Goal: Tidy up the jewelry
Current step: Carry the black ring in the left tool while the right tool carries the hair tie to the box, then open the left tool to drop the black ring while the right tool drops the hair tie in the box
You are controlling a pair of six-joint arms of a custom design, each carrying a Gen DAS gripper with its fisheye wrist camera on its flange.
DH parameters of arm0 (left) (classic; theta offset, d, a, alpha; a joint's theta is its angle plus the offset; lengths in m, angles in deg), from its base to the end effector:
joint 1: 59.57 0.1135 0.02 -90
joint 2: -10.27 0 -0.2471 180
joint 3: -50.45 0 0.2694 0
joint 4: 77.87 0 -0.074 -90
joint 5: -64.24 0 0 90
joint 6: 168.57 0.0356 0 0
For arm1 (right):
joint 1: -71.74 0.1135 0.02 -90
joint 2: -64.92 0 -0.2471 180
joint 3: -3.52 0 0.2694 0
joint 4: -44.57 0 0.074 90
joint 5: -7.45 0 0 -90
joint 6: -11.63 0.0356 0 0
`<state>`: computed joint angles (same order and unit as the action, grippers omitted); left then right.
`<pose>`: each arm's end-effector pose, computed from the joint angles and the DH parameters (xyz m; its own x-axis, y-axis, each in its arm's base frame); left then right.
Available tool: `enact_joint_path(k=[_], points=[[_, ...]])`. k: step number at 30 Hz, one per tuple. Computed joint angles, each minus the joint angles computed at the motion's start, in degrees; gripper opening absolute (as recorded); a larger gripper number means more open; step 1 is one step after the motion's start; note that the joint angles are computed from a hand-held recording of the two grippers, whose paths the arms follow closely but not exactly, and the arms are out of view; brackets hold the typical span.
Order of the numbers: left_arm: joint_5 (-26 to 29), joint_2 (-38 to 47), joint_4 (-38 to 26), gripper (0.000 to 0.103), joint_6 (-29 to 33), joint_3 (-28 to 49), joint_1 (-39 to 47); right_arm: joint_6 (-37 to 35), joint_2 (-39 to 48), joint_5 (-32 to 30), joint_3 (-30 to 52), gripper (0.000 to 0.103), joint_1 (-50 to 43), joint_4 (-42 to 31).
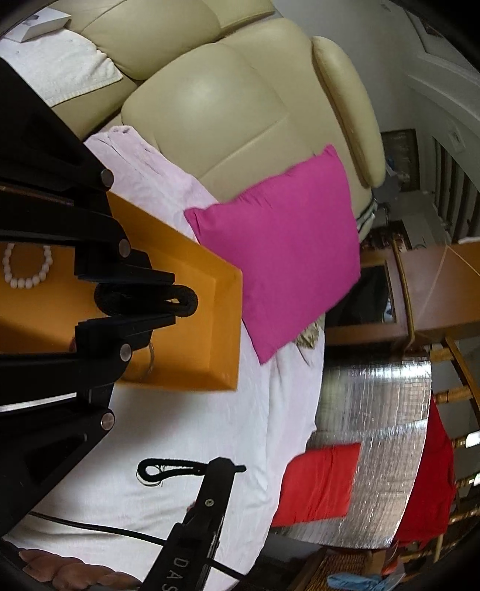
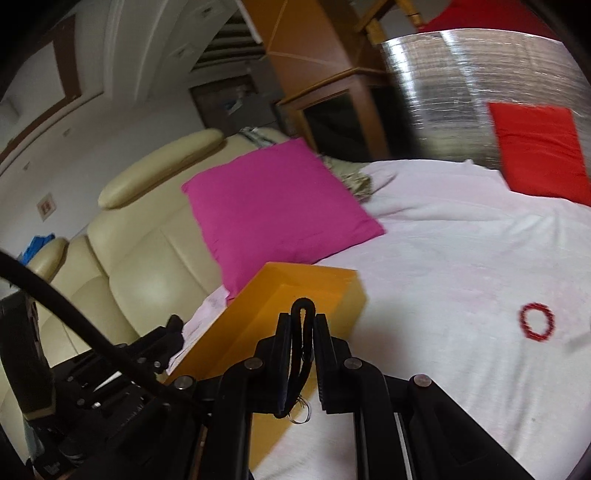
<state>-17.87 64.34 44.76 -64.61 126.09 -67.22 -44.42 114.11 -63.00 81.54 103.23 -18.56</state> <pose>0.2116 -0.0334 0.3487 -0.5042 0.3088 -0.8065 0.3749 0.9196 0.1177 0.1626 0.0856 0.3698 -0.5419 0.2852 -0.7906 0.0556 0.9508 0.3049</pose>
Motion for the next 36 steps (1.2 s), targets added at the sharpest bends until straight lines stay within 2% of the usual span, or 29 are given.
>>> enact_joint_path(k=[10, 15, 16, 18, 21, 24, 26, 27, 32, 36], points=[[1.37, 5.54, 3.90, 0.015, 2.82, -2.49, 6.75, -1.91, 14.80, -7.25, 3.79, 0.013, -2.29, 5.73], [0.27, 10.93, 5.37, 0.019, 3.16, -2.75, 8.28, -1.73, 21.34, -11.33, 5.03, 0.013, -3.48, 8.08], [0.05, 12.28, 5.34, 0.021, 3.24, -2.37, 8.51, -1.69, 22.67, -11.86, 5.30, 0.016, -3.65, 8.76], [-0.20, 14.59, 5.07, 0.039, 2.83, -1.67, 8.92, -1.23, 24.97, -12.51, 6.07, 0.017, -3.95, 9.80], [-0.56, 16.49, 4.56, 0.051, 2.68, -0.86, 9.46, 0.85, 27.87, -15.19, 7.17, 0.026, -5.63, 10.36], [-1.09, 16.90, 4.24, 0.059, 2.16, -0.35, 9.73, 3.04, 25.94, -17.70, 4.67, 0.035, -7.89, 12.79], [-1.49, 16.58, 3.92, 0.060, 1.83, -0.20, 9.50, 3.69, 23.40, -18.11, 2.40, 0.046, -8.99, 14.34], [-1.58, 16.32, 3.54, 0.060, 1.81, -0.09, 9.25, 3.98, 22.02, -18.00, 1.36, 0.047, -9.45, 14.76], [-1.89, 14.27, 1.35, 0.061, 1.29, 0.41, 6.98, 3.44, 13.38, -17.06, -3.17, 0.048, -12.97, 12.21], [-3.21, 11.21, -0.76, 0.065, 0.16, 0.36, 2.40, 1.02, 5.41, -17.25, -6.01, 0.048, -18.03, 7.23]])
